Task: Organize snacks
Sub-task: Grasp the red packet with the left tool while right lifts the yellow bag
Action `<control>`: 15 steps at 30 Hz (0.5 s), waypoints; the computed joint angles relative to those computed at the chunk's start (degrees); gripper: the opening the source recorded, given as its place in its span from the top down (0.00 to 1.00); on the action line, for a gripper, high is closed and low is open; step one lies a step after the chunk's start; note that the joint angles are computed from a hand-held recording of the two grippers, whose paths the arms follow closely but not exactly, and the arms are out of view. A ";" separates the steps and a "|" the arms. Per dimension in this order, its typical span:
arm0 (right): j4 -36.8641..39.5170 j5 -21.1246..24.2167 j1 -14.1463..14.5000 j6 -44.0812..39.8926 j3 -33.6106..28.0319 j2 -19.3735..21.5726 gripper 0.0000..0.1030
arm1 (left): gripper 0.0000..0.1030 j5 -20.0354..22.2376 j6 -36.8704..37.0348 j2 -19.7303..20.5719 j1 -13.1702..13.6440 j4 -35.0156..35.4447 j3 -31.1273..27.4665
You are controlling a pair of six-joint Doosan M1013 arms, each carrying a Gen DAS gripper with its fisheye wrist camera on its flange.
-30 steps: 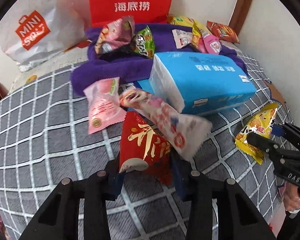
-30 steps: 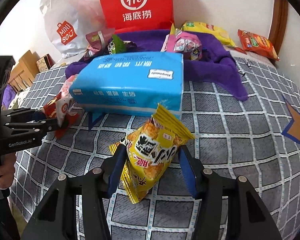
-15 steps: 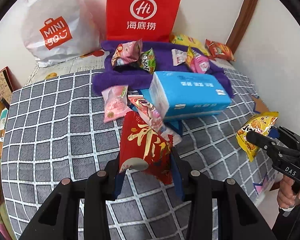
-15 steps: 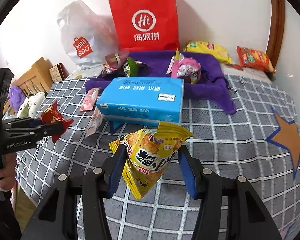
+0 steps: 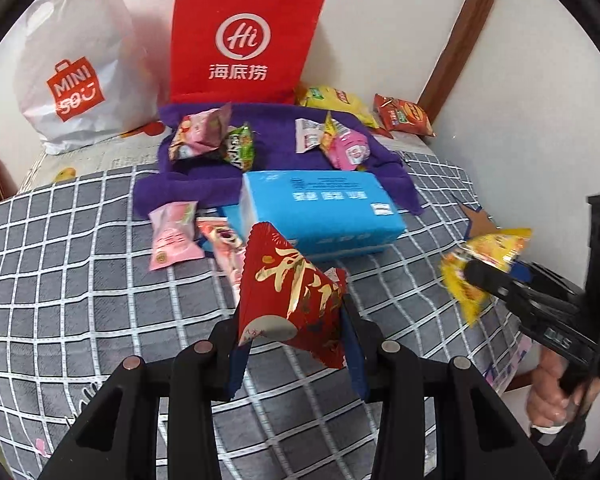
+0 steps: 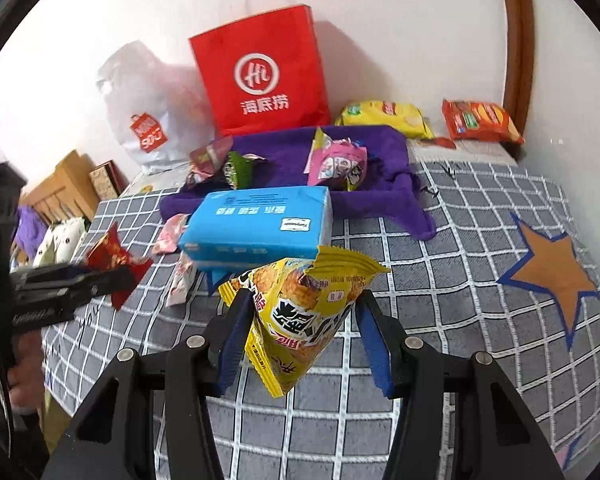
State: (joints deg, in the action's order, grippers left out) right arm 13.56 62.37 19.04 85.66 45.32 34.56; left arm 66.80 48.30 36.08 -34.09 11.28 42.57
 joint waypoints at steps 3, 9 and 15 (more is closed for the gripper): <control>0.47 0.68 -0.09 0.44 -2.46 1.47 0.49 | 0.62 0.88 1.31 0.66 -0.41 1.62 -1.57; -1.88 2.22 0.40 0.00 -8.51 4.13 0.49 | 0.62 0.87 0.84 2.17 0.86 0.84 -4.59; -4.72 5.64 0.77 1.57 -18.77 9.29 0.49 | 0.62 4.59 3.26 6.86 2.18 0.90 -13.89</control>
State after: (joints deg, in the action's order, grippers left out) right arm 8.85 68.01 19.81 87.22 26.55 43.85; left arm 71.40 51.56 42.94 -31.91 12.18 28.68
